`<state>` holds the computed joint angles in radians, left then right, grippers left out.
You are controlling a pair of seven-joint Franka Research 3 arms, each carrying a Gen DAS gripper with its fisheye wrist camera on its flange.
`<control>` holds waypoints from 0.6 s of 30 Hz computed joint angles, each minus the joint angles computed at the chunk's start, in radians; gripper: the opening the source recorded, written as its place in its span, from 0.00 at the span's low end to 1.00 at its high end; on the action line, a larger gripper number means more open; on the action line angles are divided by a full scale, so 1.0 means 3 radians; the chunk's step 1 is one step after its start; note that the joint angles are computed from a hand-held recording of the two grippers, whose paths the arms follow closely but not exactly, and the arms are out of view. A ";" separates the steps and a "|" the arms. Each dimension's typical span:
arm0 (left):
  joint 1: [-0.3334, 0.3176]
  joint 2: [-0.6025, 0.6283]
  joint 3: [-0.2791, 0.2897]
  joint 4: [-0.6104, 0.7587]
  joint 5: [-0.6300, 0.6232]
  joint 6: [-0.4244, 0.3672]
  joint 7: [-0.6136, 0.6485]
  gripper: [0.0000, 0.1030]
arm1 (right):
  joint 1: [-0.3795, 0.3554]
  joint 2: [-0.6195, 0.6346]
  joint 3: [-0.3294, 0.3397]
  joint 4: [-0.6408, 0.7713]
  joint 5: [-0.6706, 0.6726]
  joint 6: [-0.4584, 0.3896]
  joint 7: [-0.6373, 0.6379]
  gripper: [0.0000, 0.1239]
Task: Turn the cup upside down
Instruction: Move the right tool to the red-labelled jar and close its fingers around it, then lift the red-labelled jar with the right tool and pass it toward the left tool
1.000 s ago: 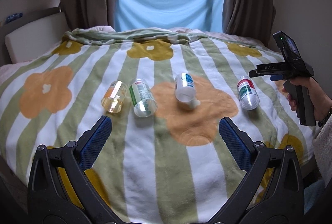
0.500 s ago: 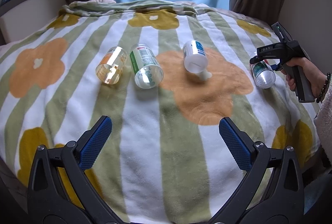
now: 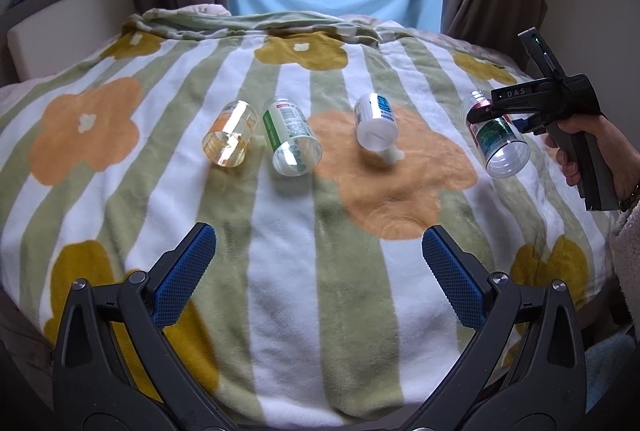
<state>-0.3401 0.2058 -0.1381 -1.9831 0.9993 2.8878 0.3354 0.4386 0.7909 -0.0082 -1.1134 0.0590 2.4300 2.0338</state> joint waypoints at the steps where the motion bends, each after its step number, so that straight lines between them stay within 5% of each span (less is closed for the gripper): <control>1: 0.0006 -0.0027 -0.0002 -0.0024 -0.0013 0.0008 0.0005 1.00 | 0.0038 -0.0004 0.0039 0.0021 -0.0022 -0.0026 -0.0083 0.53; 8: 0.0071 -0.0261 -0.0050 -0.0232 0.0010 -0.0017 -0.0064 1.00 | 0.0240 0.0236 0.0274 0.0358 0.0118 -0.0335 -0.0482 0.53; 18: 0.0249 -0.0508 -0.0170 -0.0481 -0.0054 -0.0025 0.0037 1.00 | 0.0525 0.0629 0.0172 0.0795 0.0137 -0.0466 -0.0282 0.53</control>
<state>-0.2654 0.0536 -0.1891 -2.1275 0.9831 2.8804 0.3464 0.5961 0.9797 0.0433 -0.8750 0.1002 2.2902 1.9492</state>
